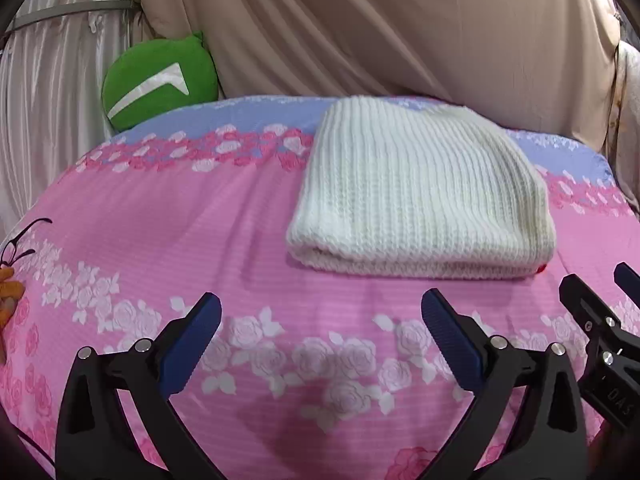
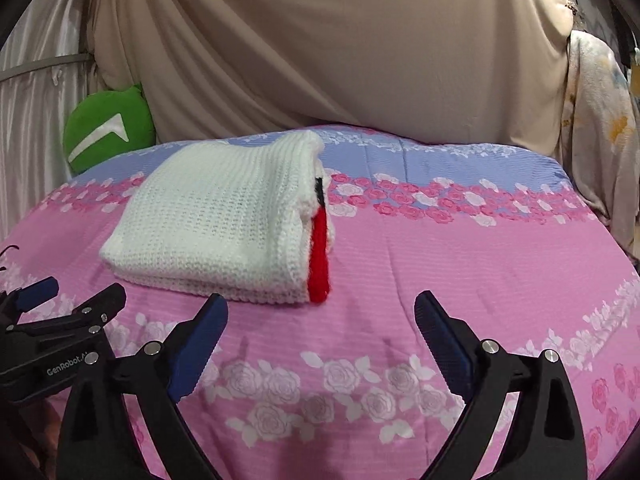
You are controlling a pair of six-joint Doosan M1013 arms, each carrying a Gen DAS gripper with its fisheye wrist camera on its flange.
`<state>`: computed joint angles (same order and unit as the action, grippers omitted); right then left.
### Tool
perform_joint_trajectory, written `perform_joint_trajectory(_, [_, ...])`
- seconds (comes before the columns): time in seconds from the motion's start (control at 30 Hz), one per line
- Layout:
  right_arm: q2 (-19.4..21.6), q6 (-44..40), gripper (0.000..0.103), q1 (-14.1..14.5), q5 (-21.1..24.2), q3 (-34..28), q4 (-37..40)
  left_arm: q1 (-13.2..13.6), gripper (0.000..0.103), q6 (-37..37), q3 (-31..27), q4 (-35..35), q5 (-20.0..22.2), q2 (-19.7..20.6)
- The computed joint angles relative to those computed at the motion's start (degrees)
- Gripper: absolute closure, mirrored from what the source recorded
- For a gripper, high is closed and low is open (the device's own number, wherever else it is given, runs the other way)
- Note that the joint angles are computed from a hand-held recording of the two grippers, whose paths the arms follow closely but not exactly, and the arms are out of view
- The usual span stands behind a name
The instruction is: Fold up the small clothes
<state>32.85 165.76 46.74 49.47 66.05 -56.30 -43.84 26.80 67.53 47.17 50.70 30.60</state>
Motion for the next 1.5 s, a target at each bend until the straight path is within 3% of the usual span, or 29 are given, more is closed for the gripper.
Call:
perform_joint_trajectory(0.1, [-0.6, 0.6, 0.01, -0.1, -1.2, 0.9, 1.9, -0.6, 0.005, -3.2, -0.5, 2.9, 2.7, 0.4])
perform_joint_trajectory(0.33, [0.1, -0.7, 0.01, 0.4, 0.6, -0.1, 2.2, -1.0, 0.005, -5.8, -0.3, 4.6, 4.2, 0.4])
perform_joint_trajectory(0.63, [0.8, -3.6, 0.01, 0.9, 1.6, -1.3, 2.7, -1.3, 0.005, -4.0, 0.1, 5.6, 2.9, 0.4])
perform_joint_trajectory(1.5, [0.7, -3.1, 0.01, 0.6, 1.5, -1.1, 4.1, -1.5, 0.005, -2.6, -0.6, 5.9, 3.9, 0.9])
